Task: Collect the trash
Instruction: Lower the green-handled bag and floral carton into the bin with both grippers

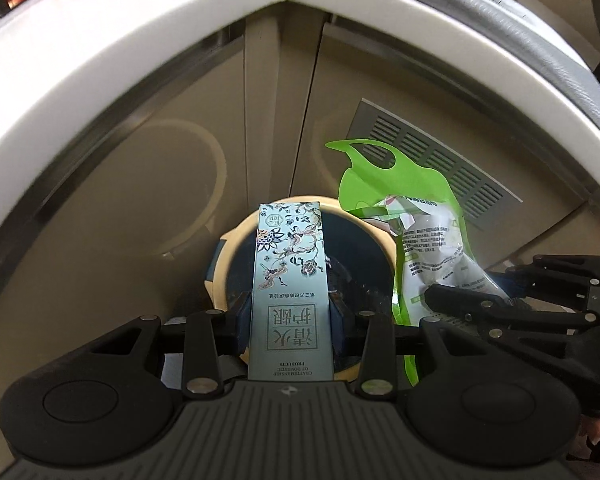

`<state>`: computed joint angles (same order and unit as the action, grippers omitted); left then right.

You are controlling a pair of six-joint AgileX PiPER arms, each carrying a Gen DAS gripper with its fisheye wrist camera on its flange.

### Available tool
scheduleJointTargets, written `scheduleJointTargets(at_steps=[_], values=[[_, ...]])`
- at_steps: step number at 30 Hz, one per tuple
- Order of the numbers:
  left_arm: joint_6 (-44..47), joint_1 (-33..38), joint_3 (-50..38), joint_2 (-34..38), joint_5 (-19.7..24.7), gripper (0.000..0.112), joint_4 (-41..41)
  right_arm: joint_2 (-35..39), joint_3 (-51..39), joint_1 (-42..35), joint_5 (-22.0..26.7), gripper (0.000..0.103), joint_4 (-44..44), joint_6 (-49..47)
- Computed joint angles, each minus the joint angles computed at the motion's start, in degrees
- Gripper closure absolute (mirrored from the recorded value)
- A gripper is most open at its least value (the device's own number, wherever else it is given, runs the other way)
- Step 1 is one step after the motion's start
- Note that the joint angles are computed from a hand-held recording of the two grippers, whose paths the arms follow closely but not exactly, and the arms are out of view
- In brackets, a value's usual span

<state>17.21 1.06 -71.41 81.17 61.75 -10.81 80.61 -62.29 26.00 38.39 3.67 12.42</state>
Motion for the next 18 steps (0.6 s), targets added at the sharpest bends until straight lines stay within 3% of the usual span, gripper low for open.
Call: scheduleJointTargets(at_steps=[18], values=[[-4.8, -4.4, -6.3, 15.2, -0.5, 0.069, 4.1, 14.5, -5.3, -5.2, -1.7, 0.078, 6.9, -6.0]])
